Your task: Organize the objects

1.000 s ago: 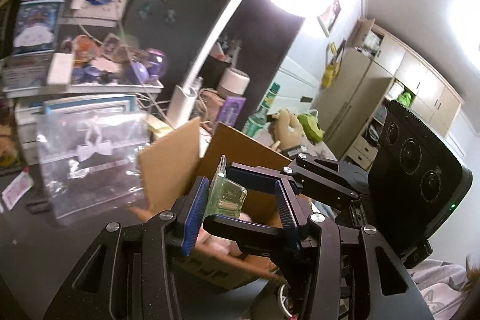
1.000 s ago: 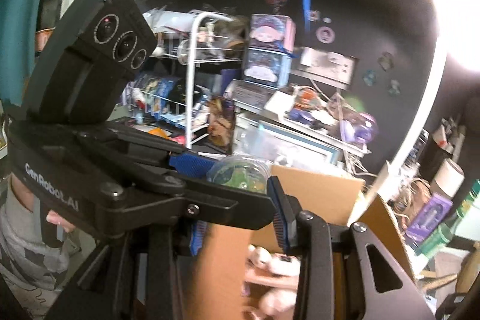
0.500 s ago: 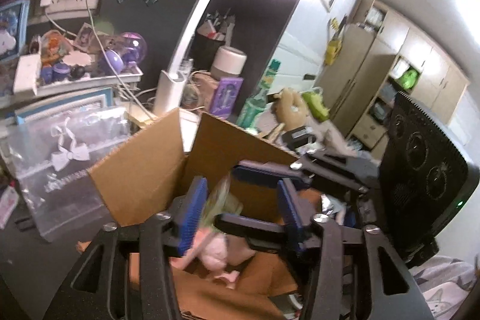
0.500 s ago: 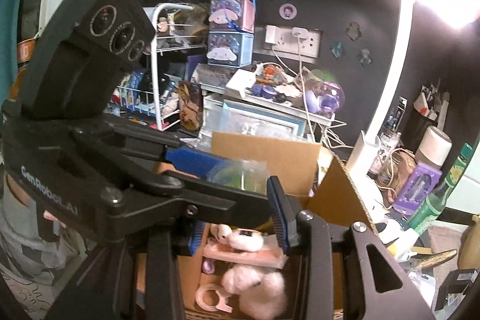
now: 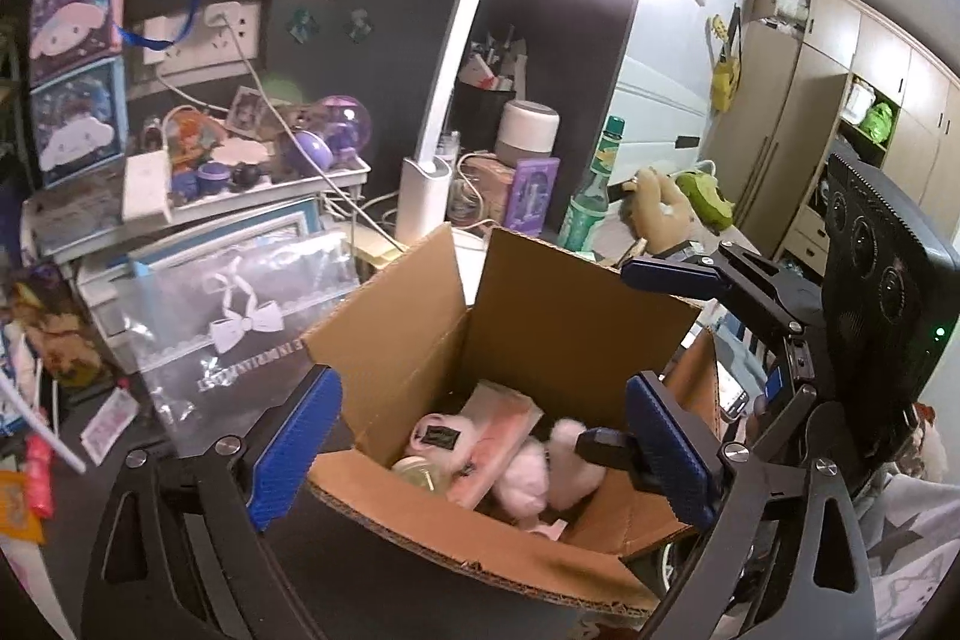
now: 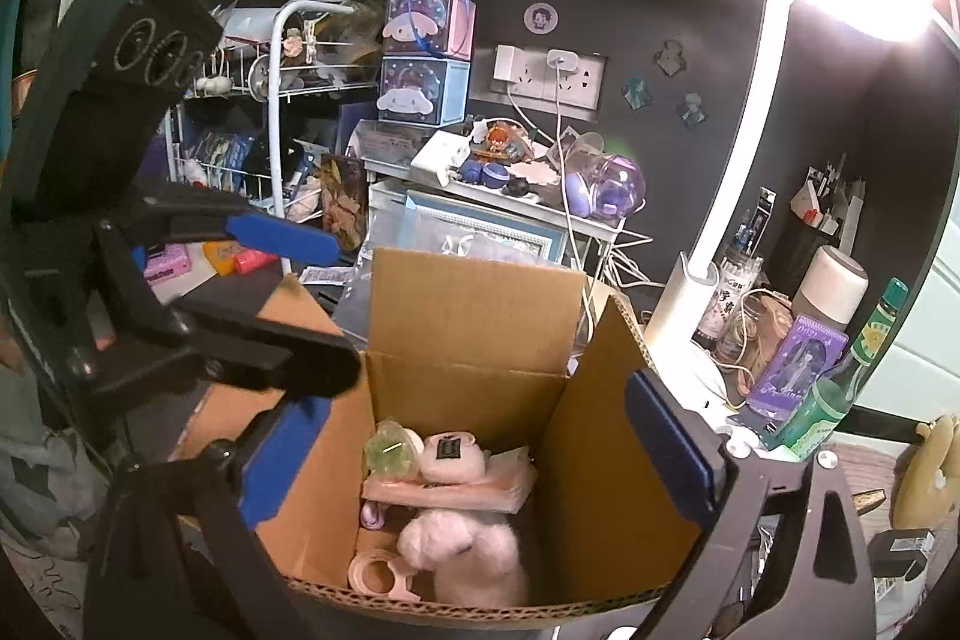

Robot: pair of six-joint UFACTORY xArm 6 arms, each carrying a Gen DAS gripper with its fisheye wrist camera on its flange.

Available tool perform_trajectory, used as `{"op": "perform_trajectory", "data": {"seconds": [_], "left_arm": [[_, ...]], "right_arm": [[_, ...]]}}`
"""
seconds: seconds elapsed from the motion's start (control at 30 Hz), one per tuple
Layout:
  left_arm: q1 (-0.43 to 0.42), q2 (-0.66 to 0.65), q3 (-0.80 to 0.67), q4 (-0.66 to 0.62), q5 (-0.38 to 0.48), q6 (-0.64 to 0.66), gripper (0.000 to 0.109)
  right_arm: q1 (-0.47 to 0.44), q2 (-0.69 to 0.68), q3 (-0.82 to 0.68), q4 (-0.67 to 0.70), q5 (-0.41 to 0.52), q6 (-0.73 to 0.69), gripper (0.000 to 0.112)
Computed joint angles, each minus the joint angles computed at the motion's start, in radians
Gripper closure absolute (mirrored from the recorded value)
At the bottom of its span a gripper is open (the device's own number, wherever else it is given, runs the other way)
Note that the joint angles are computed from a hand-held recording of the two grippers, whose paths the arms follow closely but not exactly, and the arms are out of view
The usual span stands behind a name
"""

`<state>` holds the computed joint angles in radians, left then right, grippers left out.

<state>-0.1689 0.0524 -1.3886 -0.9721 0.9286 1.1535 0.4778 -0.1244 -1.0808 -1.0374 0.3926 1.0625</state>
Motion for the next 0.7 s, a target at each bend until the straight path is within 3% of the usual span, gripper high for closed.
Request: {"op": "perform_trajectory", "data": {"seconds": [0.3, 0.57, 0.7], "left_arm": [[0.016, -0.079, 0.103, -0.041, -0.101, 0.028, 0.010], [-0.028, -0.206, 0.295, -0.265, -0.477, 0.165, 0.009], [-0.004, -0.230, 0.324, -0.320, -0.487, 0.190, 0.010]], "right_arm": [[0.008, -0.004, 0.003, 0.013, -0.003, -0.001, 0.010], [0.027, -0.002, -0.003, -0.046, -0.027, 0.096, 0.010], [0.051, 0.001, -0.014, -0.152, 0.006, 0.214, 0.010]]}}
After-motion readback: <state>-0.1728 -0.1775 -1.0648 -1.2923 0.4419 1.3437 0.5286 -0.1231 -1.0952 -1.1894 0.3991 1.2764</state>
